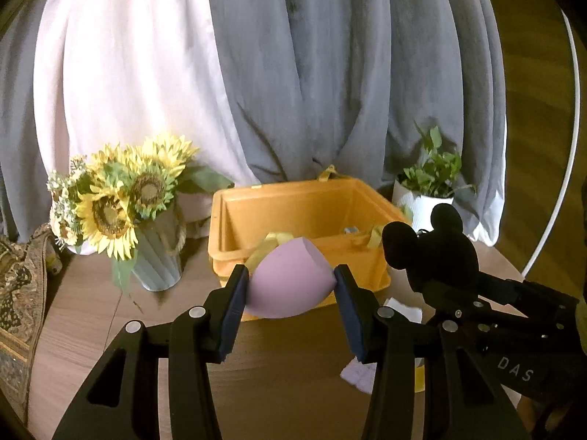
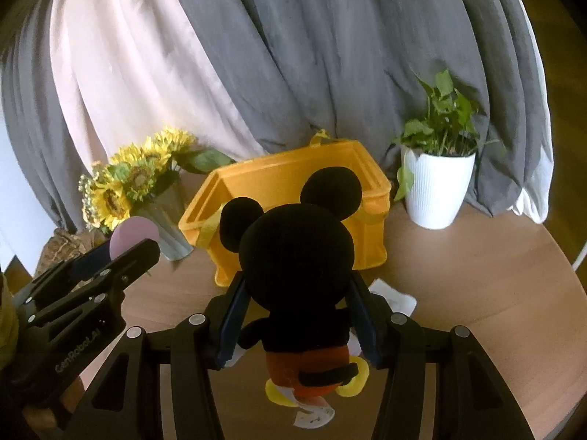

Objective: Organize soft objects
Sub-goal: 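Carry the pink sponge and Mickey plush over the crate with both tools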

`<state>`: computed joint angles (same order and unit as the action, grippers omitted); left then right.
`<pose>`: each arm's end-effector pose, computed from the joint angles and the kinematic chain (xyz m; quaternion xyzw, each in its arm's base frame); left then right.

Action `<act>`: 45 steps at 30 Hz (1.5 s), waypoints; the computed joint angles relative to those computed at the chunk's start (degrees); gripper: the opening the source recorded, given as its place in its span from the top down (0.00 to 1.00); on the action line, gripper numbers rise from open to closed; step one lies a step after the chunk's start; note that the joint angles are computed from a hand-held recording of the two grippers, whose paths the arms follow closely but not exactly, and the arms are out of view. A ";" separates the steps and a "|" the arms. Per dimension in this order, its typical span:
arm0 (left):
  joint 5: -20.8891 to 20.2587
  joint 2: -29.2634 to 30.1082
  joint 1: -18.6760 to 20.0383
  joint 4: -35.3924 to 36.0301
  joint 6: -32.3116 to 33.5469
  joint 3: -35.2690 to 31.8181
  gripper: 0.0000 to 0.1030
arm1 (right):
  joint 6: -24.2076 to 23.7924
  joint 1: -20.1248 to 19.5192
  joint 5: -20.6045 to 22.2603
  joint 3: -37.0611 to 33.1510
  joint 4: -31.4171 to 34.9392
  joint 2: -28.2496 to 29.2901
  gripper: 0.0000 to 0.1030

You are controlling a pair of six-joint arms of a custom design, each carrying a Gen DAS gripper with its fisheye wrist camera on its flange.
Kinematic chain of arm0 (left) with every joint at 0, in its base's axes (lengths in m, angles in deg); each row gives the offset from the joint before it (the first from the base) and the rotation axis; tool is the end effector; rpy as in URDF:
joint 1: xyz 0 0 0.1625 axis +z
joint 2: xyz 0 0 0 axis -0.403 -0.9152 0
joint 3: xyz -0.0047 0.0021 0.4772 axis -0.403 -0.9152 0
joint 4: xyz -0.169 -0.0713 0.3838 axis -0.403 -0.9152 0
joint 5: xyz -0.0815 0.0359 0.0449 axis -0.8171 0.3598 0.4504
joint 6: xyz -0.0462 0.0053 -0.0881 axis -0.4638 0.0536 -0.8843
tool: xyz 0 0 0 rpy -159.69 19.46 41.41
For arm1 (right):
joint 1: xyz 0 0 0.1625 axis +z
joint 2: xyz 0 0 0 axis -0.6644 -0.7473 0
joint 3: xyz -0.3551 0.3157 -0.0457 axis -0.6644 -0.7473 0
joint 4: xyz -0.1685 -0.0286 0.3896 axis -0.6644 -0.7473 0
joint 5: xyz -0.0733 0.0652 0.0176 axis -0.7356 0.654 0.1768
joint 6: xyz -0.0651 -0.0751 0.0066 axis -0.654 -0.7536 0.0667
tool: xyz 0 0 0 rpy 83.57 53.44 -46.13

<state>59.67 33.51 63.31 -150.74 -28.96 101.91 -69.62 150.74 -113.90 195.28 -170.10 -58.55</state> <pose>-0.2782 -0.5220 0.2344 0.1586 0.7850 -0.4874 0.3479 0.2942 -0.5466 0.1878 0.2685 -0.8766 0.3596 0.1738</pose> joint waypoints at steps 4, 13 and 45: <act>1.99 2.17 -0.72 -4.23 3.16 -1.81 0.54 | -2.06 -0.84 2.73 -0.69 1.41 -1.19 0.47; 5.80 6.39 -1.62 -15.66 15.83 -7.59 0.54 | -6.11 -1.53 7.71 -2.91 2.82 -2.41 0.47; 0.91 12.45 8.60 -11.67 24.81 -26.47 0.54 | -8.90 -2.19 11.00 -26.77 17.95 9.45 0.47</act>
<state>60.58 45.95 71.91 -162.41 -4.15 75.44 -78.52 148.55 -102.90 168.51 -152.15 -49.11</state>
